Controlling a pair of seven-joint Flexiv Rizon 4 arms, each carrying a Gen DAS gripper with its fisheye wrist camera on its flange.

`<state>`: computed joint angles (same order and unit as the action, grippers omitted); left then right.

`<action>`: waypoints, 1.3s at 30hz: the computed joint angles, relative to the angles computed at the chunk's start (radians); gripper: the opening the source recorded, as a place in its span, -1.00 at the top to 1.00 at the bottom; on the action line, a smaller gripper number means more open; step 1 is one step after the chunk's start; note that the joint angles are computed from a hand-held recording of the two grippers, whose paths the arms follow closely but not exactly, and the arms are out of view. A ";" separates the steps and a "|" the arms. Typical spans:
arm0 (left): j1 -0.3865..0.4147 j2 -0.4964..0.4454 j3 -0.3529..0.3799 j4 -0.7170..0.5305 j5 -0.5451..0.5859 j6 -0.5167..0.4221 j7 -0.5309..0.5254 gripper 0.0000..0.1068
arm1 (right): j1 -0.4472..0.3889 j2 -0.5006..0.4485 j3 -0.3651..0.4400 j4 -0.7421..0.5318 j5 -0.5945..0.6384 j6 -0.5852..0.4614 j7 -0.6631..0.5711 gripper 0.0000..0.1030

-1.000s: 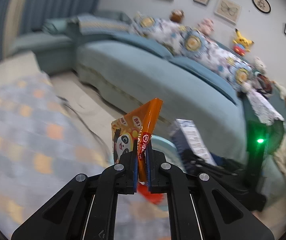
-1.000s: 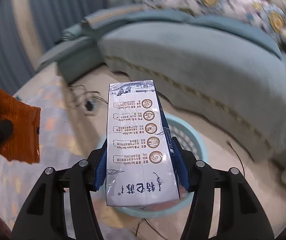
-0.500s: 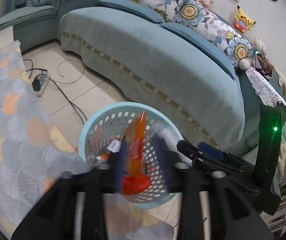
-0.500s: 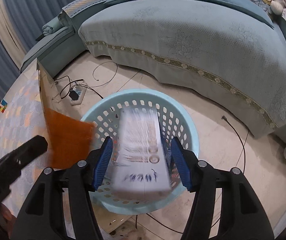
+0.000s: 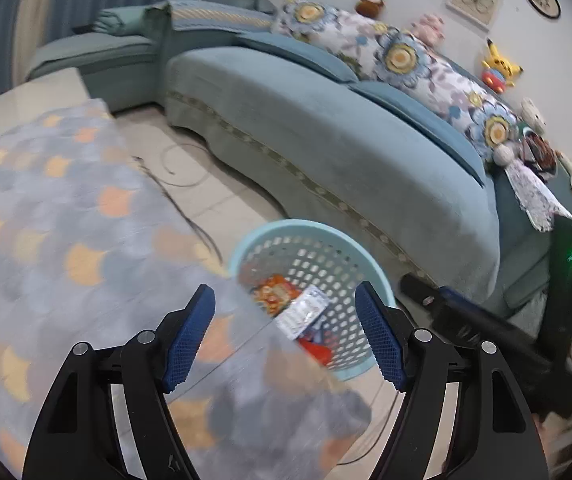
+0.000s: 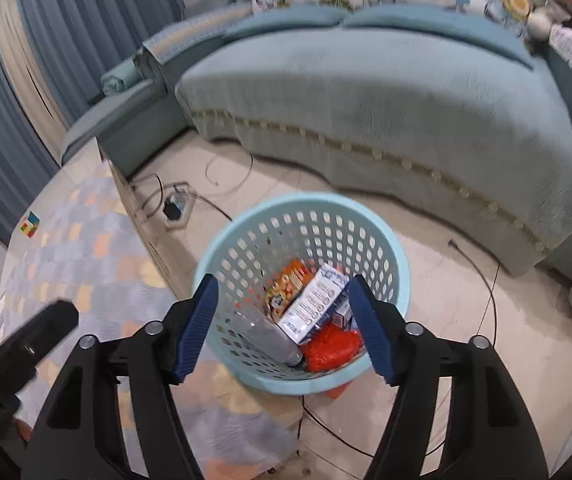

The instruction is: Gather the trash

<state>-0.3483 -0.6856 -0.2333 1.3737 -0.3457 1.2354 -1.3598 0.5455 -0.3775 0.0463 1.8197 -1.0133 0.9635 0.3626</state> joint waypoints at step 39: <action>-0.398 0.095 0.681 0.052 0.684 0.223 -0.806 -0.53 | 0.173 -0.016 0.055 -0.089 -0.299 -0.518 0.057 -0.51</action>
<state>-0.7459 -0.5905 0.4479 1.4256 0.3386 1.4586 -2.1660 0.7186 -0.3936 0.1012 1.7305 -1.3127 0.4457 0.4200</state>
